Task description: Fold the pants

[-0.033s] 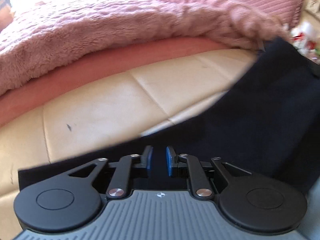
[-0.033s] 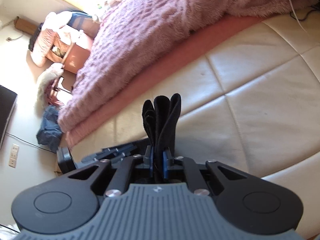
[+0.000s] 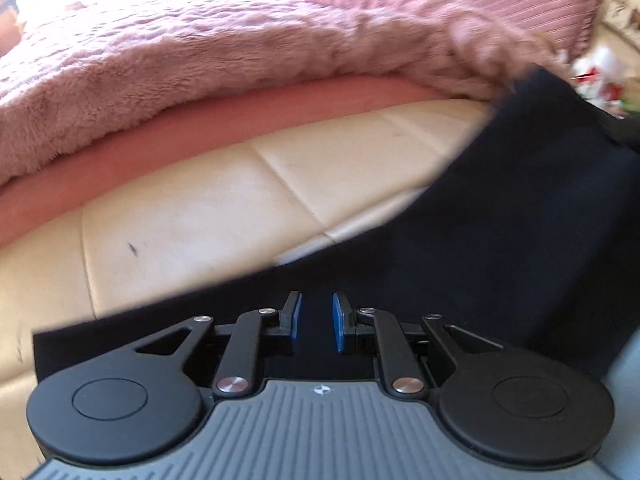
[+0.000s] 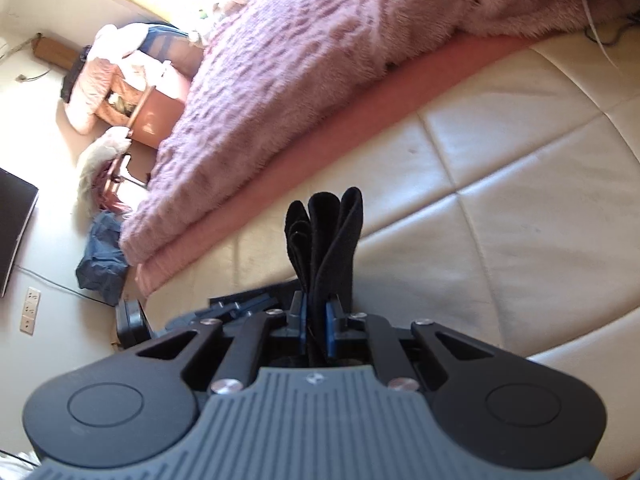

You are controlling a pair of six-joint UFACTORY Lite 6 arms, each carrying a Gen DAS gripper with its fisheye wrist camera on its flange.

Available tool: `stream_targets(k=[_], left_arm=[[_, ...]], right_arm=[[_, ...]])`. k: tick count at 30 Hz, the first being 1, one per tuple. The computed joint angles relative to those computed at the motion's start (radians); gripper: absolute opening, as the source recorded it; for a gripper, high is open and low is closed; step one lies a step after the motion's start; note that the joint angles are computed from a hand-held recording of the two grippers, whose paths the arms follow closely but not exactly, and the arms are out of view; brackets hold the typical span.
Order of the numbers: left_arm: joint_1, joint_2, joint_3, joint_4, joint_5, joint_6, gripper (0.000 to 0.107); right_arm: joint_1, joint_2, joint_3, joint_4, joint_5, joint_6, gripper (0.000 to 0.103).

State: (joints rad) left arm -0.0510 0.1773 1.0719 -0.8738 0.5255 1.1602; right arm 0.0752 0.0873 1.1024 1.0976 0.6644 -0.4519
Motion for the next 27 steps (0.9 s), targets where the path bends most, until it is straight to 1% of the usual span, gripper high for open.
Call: stream_targets(k=[1,2,5,8,9,11,14,16,18,22,24,27], left_arm=[[0.010,-0.032,-0.033,-0.018,0.032,0.032,0.017],[0.010,-0.068,-0.077,-0.022,0.041,0.050,0.017],[-0.017,-0.143,-0.188,0.006,0.026,0.054,0.016],[-0.046,-0.195,-0.271,0.008,-0.005,0.053,0.016],[-0.052,-0.209,-0.284,0.005,-0.012,0.055,0.016],[-0.032,-0.228,-0.277,0.017,0.022,0.034,0.016],[0.071,-0.287,-0.272,-0.011,0.101,0.067,0.016],[0.171,-0.308,-0.256,-0.014,0.151,0.083,0.016],[0.268,-0.307,-0.229,0.016,0.165,0.064,0.016],[0.459,-0.246,-0.164,0.078,0.174,0.034,0.016],[0.550,-0.183,-0.115,0.099,0.205,0.011,0.016],[0.664,-0.094,-0.050,0.100,0.275,0.024,0.016]], right_arm=[[0.016,-0.001,0.016,-0.012,-0.007,0.016,0.004],[0.031,-0.002,0.034,-0.024,-0.012,0.034,0.004],[0.075,0.010,0.094,-0.074,-0.028,0.094,0.003],[0.095,0.013,0.123,-0.071,-0.038,0.122,0.003],[0.102,0.015,0.133,-0.068,-0.042,0.133,0.003],[0.126,0.019,0.155,-0.064,-0.049,0.147,0.003],[0.187,0.045,0.222,-0.107,-0.068,0.220,0.002],[0.228,0.074,0.275,-0.131,-0.074,0.260,0.002],[0.272,0.121,0.346,-0.161,-0.080,0.309,0.002],[0.365,0.268,0.543,-0.236,-0.078,0.416,0.002],[0.412,0.364,0.663,-0.262,-0.071,0.468,0.002],[0.476,0.549,0.893,-0.314,-0.042,0.562,0.002]])
